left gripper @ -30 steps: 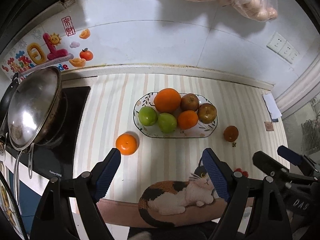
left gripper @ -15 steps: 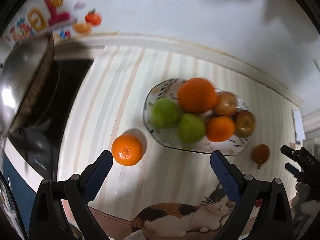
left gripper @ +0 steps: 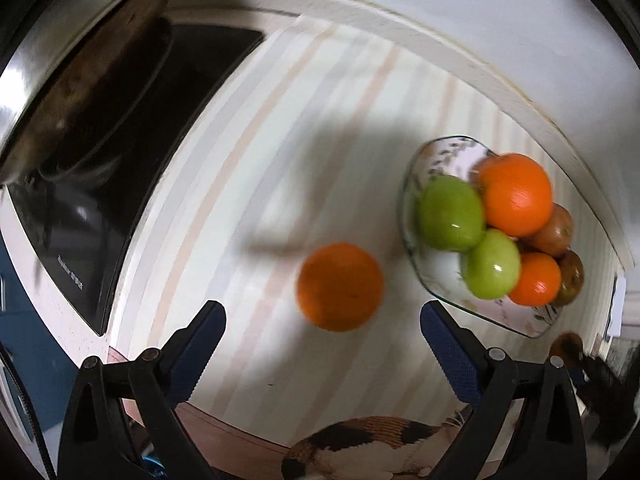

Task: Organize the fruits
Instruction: 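Grasp the small orange with the left tool while the right tool grasps the tangerine, then carry both fruits onto the floral plate and open both tools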

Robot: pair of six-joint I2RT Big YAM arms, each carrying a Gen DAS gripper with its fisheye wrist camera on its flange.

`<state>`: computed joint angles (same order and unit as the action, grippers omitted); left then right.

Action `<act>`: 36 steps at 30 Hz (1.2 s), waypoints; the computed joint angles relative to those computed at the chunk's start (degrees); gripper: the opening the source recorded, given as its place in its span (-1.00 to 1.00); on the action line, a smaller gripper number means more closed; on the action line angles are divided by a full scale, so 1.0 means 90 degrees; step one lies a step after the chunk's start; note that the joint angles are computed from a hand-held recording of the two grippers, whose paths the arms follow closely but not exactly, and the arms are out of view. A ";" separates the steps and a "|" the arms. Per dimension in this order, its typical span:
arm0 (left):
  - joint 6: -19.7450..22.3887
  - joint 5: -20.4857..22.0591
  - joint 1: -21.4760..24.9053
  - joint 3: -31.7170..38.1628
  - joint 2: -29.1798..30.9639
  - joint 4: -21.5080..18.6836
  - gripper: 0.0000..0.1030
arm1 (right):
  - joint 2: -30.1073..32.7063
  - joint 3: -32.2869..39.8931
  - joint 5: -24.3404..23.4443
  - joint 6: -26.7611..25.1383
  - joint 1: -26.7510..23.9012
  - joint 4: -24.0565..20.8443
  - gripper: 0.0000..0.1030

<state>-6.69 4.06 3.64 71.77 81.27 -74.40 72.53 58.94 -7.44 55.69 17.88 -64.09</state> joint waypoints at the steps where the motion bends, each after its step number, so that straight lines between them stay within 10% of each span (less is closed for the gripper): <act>1: 0.0022 0.0000 0.0028 0.0009 0.0054 0.0002 0.94 | -0.0020 0.0044 0.0030 -0.0034 0.0124 -0.0041 0.12; 11: 0.0319 0.0241 -0.0167 0.0170 0.0872 0.0103 0.93 | 0.0314 0.0301 -0.0411 0.0139 0.1305 0.0220 0.12; 15: 0.0322 0.0342 -0.0226 0.0089 0.0992 0.0273 0.19 | 0.0455 0.0308 -0.0471 0.0176 0.1544 0.0280 0.12; 29: 0.0452 0.0490 -0.0601 -0.0260 0.0226 0.0367 0.17 | 0.0413 0.0516 -0.0120 0.0201 0.1648 0.0302 0.12; 36: 0.0472 0.0953 -0.0878 0.0760 0.0330 0.0029 0.17 | 0.0494 0.0868 0.0153 -0.0121 0.1334 0.0207 0.12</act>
<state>-2.44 12.64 -4.27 78.61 84.24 -74.14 76.97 66.75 -6.06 54.61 29.89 -62.23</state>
